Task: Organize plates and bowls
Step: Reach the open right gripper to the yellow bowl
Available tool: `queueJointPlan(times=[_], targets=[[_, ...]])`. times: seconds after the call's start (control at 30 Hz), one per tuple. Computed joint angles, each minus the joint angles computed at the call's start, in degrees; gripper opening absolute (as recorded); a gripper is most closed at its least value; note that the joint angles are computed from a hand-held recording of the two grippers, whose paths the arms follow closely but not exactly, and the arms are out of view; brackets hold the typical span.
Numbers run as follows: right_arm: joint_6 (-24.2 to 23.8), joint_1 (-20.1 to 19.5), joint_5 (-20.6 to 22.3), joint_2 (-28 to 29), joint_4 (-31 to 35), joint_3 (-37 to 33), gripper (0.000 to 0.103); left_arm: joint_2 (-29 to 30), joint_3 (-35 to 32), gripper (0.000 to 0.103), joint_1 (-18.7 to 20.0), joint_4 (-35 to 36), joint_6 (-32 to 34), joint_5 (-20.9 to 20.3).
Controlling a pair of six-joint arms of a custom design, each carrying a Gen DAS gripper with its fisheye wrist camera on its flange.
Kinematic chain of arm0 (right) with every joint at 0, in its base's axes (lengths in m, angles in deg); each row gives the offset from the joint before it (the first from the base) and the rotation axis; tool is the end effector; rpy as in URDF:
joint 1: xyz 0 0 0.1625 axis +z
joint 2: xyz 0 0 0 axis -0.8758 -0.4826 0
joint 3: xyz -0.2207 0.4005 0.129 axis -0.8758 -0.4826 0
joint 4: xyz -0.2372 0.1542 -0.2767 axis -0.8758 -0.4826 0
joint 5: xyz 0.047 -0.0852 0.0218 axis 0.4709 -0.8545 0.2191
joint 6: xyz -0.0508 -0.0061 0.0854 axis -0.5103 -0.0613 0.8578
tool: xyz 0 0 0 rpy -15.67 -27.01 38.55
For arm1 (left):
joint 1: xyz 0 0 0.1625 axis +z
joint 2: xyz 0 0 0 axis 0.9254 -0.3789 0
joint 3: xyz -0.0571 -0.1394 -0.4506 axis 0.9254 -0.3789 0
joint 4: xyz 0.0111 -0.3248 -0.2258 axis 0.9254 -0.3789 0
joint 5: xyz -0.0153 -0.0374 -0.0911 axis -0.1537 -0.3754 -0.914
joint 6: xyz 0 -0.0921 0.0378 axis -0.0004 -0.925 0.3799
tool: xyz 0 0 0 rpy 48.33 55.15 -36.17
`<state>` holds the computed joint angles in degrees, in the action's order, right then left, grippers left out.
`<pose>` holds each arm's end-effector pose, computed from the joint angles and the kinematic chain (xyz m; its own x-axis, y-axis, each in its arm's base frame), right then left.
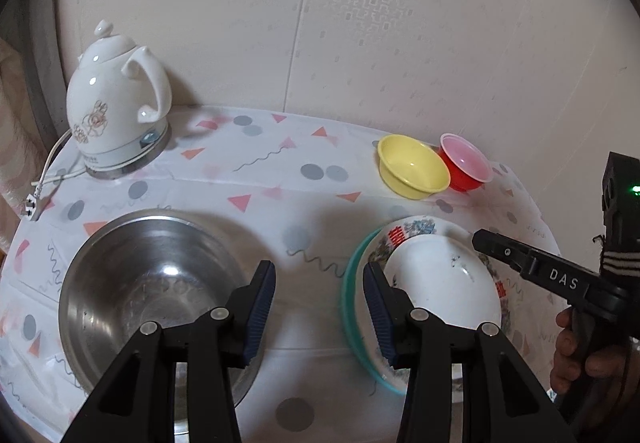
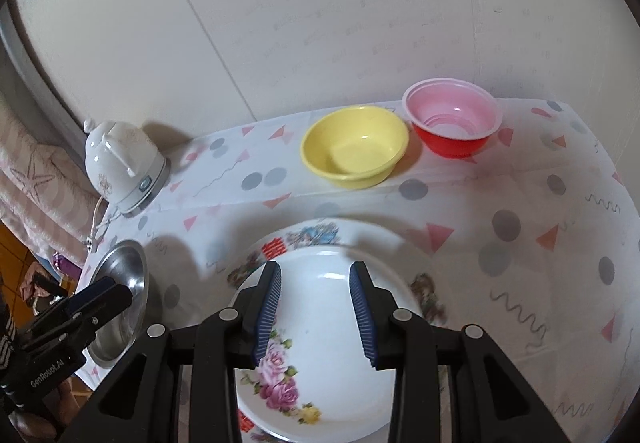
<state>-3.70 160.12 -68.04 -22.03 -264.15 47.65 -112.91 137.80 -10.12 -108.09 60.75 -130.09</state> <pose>0.1634 -0.5870 0.1144 -0.8306 0.3193 0.4563 -0.1234 0.6935 -0.7098 -0.1949 -0.6474 0.0936 -0.7440 0.4410 -0.5020 0.6080 0.7585 -0.2347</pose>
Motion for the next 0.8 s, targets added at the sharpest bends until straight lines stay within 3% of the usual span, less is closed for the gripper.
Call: queueJointPlan(times=[0.4,0.8], targets=[[0.12,-3.37,2.88,-1.97,3.5,-2.1,0.036,3.77,-3.99,0.047,-0.89,1.66,-0.53,1.57],[5.46,-7.21,5.83,-3.7,6.64,-3.76,0.036,7.05,-9.71,0.048,0.15,8.04,-4.76,1.38]])
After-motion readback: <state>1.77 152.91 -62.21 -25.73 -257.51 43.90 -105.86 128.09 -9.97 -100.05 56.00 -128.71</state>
